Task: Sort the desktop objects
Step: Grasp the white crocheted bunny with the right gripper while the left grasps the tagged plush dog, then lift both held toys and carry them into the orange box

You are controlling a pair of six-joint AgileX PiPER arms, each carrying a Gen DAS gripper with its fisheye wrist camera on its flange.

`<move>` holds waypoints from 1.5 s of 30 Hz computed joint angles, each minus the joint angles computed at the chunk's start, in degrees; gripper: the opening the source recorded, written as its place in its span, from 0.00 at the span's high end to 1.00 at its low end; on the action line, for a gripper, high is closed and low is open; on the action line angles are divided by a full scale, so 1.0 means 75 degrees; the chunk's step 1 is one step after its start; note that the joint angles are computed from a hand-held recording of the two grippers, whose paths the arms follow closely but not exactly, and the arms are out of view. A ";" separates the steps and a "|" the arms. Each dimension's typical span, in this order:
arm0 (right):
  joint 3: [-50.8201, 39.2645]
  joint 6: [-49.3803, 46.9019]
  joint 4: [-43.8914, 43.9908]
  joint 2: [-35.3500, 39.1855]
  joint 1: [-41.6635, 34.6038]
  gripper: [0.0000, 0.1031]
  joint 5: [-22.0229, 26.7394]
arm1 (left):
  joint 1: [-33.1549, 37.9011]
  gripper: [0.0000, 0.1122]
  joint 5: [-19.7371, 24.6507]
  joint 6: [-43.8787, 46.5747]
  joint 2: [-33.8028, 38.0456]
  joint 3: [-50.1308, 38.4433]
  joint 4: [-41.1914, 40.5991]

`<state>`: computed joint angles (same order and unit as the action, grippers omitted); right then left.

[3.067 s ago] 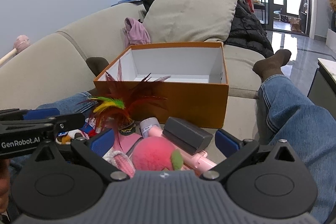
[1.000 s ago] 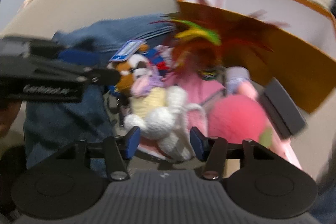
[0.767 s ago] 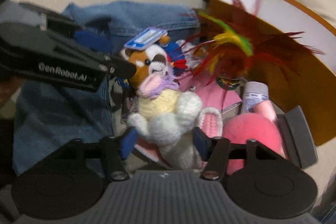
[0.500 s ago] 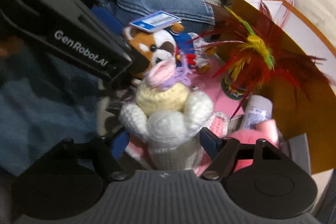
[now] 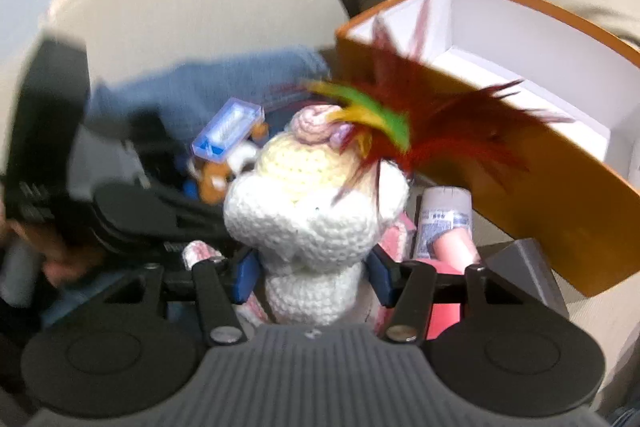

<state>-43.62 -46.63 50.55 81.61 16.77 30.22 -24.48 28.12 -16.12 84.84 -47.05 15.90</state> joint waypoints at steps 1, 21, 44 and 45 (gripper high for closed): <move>-0.0025 -0.0256 0.0359 -0.0111 -0.0344 0.44 0.0363 | 0.0048 0.48 0.0024 0.0168 -0.0115 0.0008 -0.0197; -0.3560 0.2429 0.1145 0.1435 -0.2526 0.43 0.2109 | 0.0231 0.48 0.0537 0.2444 0.0442 -0.3728 -0.2318; -1.0442 0.6599 -0.1069 0.7901 -0.2580 0.40 0.4343 | -0.0939 0.45 0.3619 0.2581 0.6667 -1.0138 0.1031; -1.0600 0.6669 -0.1117 0.7998 -0.2563 0.38 0.4428 | -0.0938 0.45 0.3759 0.2711 0.6864 -1.0433 0.0996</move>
<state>-123.12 3.39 42.18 141.59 -2.46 63.43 -31.52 56.32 4.22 136.31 -125.29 23.37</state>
